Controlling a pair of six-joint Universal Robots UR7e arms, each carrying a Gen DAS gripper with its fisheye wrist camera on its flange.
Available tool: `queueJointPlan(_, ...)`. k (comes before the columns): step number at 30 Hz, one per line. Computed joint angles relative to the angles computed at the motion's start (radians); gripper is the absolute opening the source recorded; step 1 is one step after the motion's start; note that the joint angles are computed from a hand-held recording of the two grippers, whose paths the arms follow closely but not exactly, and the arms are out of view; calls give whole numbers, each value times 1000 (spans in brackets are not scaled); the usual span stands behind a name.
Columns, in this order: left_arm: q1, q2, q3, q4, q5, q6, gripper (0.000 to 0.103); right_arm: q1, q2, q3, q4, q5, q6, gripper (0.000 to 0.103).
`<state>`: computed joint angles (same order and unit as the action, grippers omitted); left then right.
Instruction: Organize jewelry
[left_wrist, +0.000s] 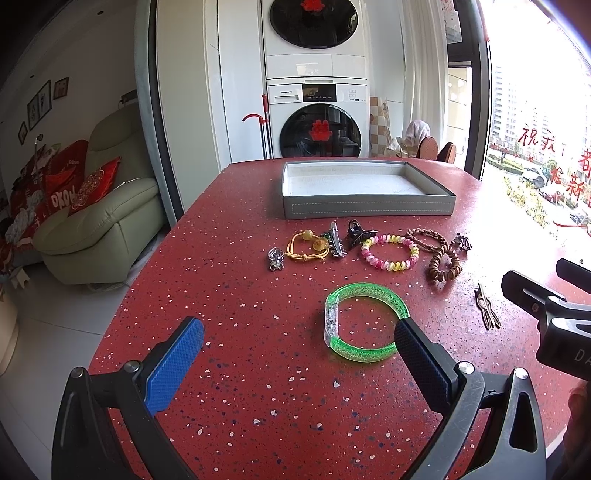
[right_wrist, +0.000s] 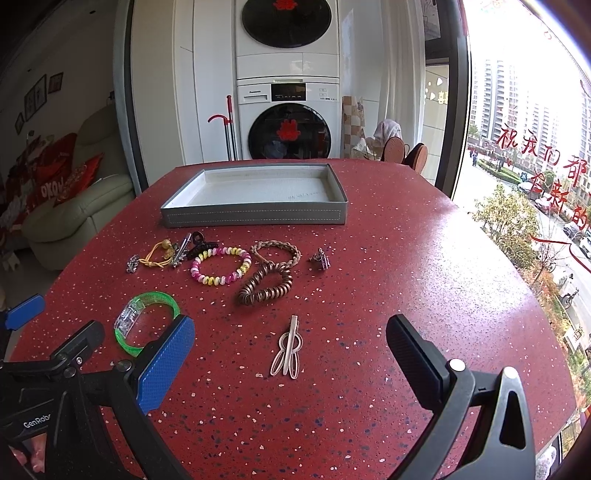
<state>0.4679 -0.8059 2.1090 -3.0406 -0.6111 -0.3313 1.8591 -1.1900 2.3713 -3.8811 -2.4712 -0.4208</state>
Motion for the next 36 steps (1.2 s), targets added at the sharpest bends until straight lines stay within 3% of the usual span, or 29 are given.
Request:
queueJointPlan(7,30,1,-54,92,-44,10,103,-18,-25,-24,119,-29,62,103)
queueJointPlan(15,97,7,-154,294,-156,-8,103,-73,-66,-75,383,-47,211,103)
queueJointPlan(22,129,28,-215,363,-212,-21,103,-107,-61,-119,577,-31,292,62)
queueJointPlan(25,138,40,-239,403,-229,-29,90,-97,-46,-120,568,-40,291,52)
queueJointPlan(27,140,44,-244,421,-236,-30,76,-89,-47,-121,578,-39,299,42)
queueJointPlan(28,139,46,-244,423,-231,-31,75,-86,-47,-121,579,-34,298,31)
queueJointPlan(30,136,45,-240,409,-239,-13,53,-81,-48,-120,583,-33,305,16)
queueJointPlan(31,134,46,-241,410,-238,-6,47,-81,-50,-118,584,-27,311,9)
queueJointPlan(33,135,44,-241,405,-246,4,28,-81,-54,-113,575,-22,313,9)
queueJointPlan(36,146,34,-240,396,-274,15,28,-93,-86,-95,557,29,318,9)
